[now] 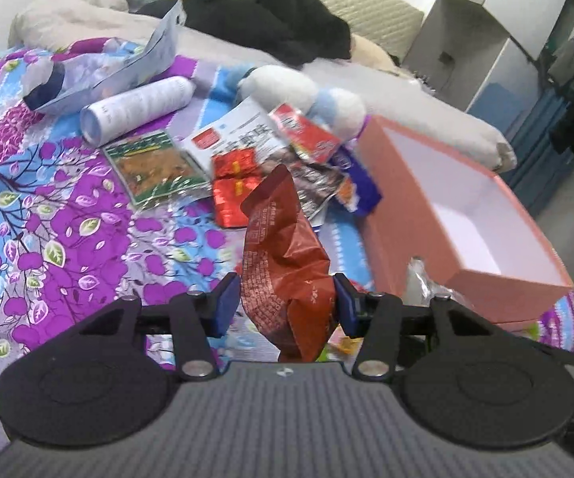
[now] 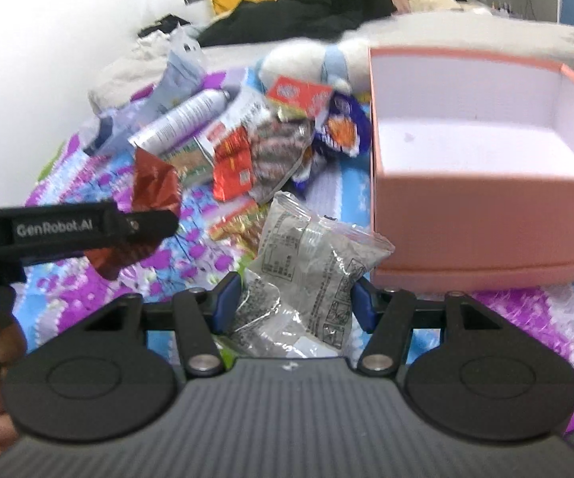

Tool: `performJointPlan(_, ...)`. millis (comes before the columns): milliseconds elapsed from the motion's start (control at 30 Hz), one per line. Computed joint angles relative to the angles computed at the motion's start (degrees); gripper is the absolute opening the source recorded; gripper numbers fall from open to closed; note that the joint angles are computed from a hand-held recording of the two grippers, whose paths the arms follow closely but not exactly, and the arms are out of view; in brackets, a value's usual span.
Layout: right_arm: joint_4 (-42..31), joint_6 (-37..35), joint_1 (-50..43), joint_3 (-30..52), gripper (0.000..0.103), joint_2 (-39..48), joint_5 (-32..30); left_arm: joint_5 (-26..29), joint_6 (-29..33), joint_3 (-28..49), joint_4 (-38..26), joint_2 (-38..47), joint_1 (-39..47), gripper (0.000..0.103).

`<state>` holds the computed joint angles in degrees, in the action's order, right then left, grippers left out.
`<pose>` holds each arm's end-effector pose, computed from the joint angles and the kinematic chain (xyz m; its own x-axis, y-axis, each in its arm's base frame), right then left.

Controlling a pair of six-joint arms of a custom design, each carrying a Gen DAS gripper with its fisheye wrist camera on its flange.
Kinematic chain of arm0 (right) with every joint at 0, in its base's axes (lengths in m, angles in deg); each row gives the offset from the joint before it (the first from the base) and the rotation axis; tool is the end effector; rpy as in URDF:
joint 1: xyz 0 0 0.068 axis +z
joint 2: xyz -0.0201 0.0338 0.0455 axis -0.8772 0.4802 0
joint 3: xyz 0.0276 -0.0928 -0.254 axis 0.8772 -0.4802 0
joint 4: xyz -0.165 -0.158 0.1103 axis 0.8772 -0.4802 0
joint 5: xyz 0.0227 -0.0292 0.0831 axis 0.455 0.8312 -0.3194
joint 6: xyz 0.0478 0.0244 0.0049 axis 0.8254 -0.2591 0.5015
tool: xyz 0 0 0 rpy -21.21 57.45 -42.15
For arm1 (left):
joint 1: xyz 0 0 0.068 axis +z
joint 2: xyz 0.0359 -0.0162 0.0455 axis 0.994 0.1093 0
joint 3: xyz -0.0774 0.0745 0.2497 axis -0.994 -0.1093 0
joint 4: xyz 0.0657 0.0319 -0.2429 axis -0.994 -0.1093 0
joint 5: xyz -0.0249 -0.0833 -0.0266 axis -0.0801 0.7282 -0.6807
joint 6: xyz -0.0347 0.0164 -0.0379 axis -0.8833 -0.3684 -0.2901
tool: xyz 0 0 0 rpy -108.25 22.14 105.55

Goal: Organize snacks
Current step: 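Grasp the red-orange wrapper with the left tool and lift it, then carry both snacks over the pink box and release the clear bag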

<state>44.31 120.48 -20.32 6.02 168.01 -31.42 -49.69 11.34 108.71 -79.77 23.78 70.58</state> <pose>0.2734 0.2164 0.2620 -0.6459 0.1864 -0.7403 0.0712 0.9802 0.1847 0.3534 -0.0932 0.2572 -0.7198 -0.0161 -0.6940 0.2994 0.8948 -0.3312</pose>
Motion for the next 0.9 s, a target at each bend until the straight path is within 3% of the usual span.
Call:
performJointPlan(333,-6.1,-2.47,0.59,4.0,0.06,-5.86,2.88,1.71,-0.46,4.2,-7.85,-5.41,-0.73,0.056)
performJointPlan(533,-7.95,-3.84,-0.54,5.2,0.06,-8.04,4.96,2.4,-1.83,5.9,-8.37,-6.75,-1.51,0.056)
performJointPlan(900,-7.9,-6.26,-7.96,3.39,0.06,-11.71,3.87,4.31,-1.46,18.16,-7.86,2.16,-7.85,0.056)
